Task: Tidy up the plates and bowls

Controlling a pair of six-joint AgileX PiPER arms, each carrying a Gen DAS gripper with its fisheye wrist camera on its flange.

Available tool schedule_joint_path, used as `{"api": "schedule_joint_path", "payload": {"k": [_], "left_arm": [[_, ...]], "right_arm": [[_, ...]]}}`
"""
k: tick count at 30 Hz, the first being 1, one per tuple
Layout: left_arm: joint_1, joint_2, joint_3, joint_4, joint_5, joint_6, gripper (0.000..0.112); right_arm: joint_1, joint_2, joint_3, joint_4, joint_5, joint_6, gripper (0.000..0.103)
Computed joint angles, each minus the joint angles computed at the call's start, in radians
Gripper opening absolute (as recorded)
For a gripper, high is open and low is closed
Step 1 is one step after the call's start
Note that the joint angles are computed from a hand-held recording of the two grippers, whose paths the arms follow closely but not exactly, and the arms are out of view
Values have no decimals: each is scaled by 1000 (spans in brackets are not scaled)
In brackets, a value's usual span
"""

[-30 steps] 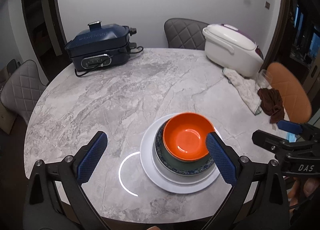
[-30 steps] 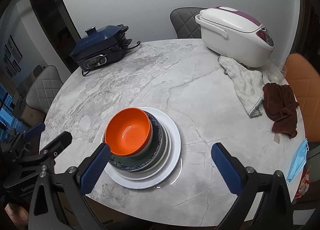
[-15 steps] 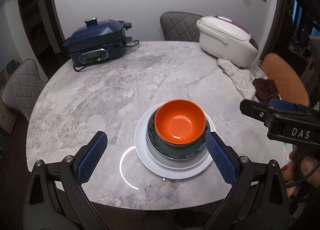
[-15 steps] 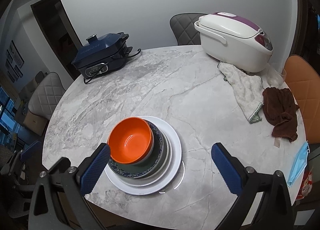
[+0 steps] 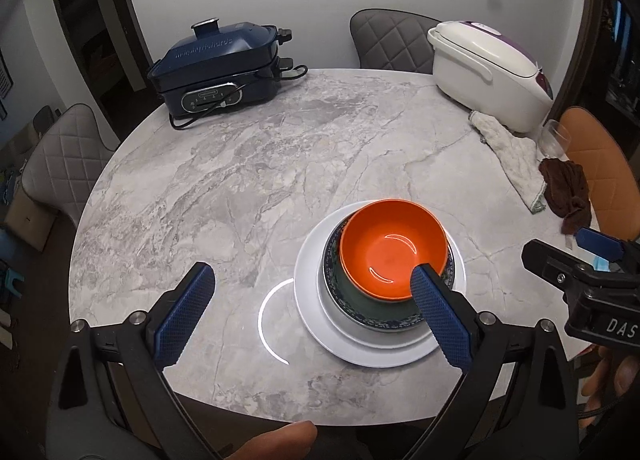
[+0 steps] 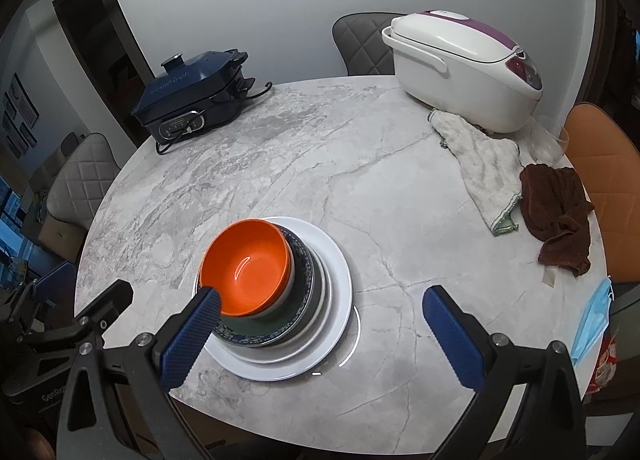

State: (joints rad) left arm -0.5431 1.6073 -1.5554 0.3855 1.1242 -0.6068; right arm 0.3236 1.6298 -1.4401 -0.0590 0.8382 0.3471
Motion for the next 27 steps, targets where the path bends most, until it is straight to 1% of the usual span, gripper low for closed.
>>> {"api": "schedule_joint_path", "payload": {"k": [11,14,17,21,27], "left_arm": [[36,65,-52,-57,15,64,99],[39,74,-65,-65,15,78,99],[46,90,-82,-82,30,89,99],[46,93,-84,-67,39,73,99],[46,119,-111,-63,75,69,99]], "right_arm": [[18,43,-35,-42,78,53,103],[23,46,-39,-57,86,69,103],[23,52,-45,-65,90,77,103],[28,56,-49,-74,96,85,103],[31,79,-66,-94,112,86,103]]}}
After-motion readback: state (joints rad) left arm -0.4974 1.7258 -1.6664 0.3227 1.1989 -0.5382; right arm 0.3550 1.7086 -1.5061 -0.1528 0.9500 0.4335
